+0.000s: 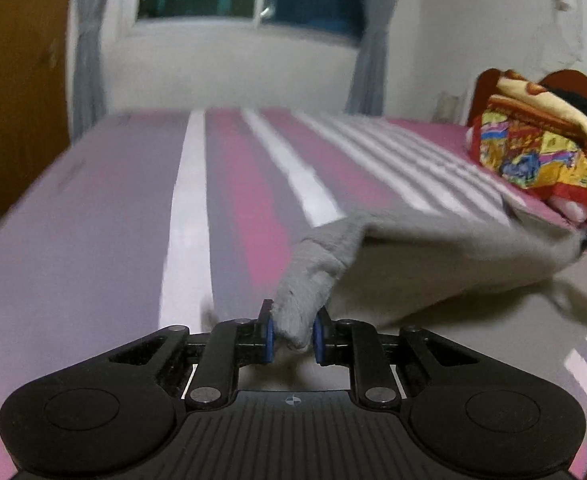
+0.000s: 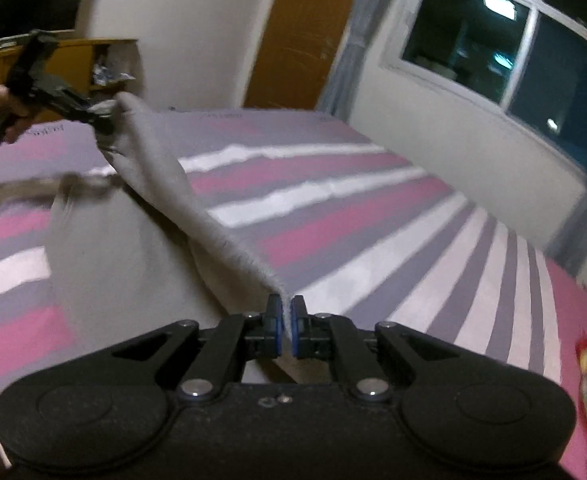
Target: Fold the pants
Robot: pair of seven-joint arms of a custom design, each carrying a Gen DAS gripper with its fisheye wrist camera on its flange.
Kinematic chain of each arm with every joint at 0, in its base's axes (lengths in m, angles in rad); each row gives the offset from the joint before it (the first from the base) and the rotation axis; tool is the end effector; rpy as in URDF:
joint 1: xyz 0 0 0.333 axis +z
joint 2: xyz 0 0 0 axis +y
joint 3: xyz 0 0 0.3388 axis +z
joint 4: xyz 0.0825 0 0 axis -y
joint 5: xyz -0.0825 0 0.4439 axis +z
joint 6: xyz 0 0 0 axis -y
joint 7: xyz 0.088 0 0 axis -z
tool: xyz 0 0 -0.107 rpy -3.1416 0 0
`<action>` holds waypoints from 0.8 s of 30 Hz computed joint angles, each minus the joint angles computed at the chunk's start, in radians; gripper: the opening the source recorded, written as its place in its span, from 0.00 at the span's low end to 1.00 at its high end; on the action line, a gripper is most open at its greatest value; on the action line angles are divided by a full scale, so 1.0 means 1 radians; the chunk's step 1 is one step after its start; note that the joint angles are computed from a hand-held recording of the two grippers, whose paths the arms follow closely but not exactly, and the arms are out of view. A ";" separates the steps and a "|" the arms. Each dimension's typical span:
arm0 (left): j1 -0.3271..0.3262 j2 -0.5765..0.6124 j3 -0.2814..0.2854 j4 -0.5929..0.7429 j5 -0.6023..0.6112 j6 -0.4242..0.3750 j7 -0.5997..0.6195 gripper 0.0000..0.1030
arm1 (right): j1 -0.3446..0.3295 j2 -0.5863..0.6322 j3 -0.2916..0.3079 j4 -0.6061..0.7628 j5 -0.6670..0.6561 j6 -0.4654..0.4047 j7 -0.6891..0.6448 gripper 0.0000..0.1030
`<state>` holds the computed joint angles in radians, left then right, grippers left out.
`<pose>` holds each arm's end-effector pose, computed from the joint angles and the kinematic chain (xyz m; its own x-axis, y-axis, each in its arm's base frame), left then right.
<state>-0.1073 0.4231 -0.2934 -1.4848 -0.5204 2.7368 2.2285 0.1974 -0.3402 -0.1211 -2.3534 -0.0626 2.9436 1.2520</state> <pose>0.7545 -0.2510 0.5359 -0.5930 -0.7988 0.1016 -0.5224 0.2856 -0.8034 0.5387 0.0394 0.5697 0.2905 -0.9191 0.2663 -0.5297 -0.3862 -0.7551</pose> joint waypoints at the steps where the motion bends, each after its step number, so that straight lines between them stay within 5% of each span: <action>1: -0.030 -0.021 0.037 -0.047 0.047 0.004 -0.060 0.18 | -0.031 0.000 0.033 -0.025 -0.013 0.004 0.060 0.12; 5: -0.094 -0.095 0.116 -0.197 0.195 0.034 -0.254 0.20 | -0.131 0.021 0.129 -0.044 -0.106 -0.107 0.309 0.23; 6: -0.082 -0.122 0.108 -0.237 0.181 0.064 -0.276 0.27 | -0.138 0.003 0.134 -0.063 -0.117 -0.092 0.366 0.28; 9: -0.056 -0.200 0.095 -0.326 0.136 0.092 -0.350 0.48 | -0.078 -0.067 0.066 -0.120 -0.025 -0.028 0.438 0.66; 11: -0.014 -0.237 0.048 -0.365 0.011 0.119 -0.304 0.48 | -0.081 -0.088 0.062 -0.135 -0.011 -0.003 0.500 0.66; 13: 0.043 -0.244 -0.012 -0.359 -0.252 0.084 -0.202 0.48 | -0.110 -0.084 0.073 -0.118 -0.008 -0.019 0.588 0.64; 15: 0.048 -0.226 -0.009 -0.330 -0.376 0.024 -0.215 0.48 | -0.124 -0.040 0.071 -0.064 -0.003 -0.056 0.654 0.58; 19: 0.003 -0.175 0.015 -0.291 -0.370 -0.005 -0.328 0.48 | -0.210 0.064 0.134 0.059 -0.129 -0.160 0.828 0.58; 22: -0.016 -0.141 0.031 -0.263 -0.307 -0.020 -0.424 0.48 | -0.196 0.148 0.113 0.135 -0.148 -0.255 0.876 0.64; 24: -0.012 -0.127 0.023 -0.252 -0.304 -0.013 -0.439 0.33 | -0.179 0.168 0.091 0.149 -0.121 -0.295 0.872 0.59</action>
<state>-0.1194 0.2964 -0.2704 -1.7367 -0.8248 2.7234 1.7891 0.0186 -0.1719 -0.0302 -2.2040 -0.1836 2.6487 2.1240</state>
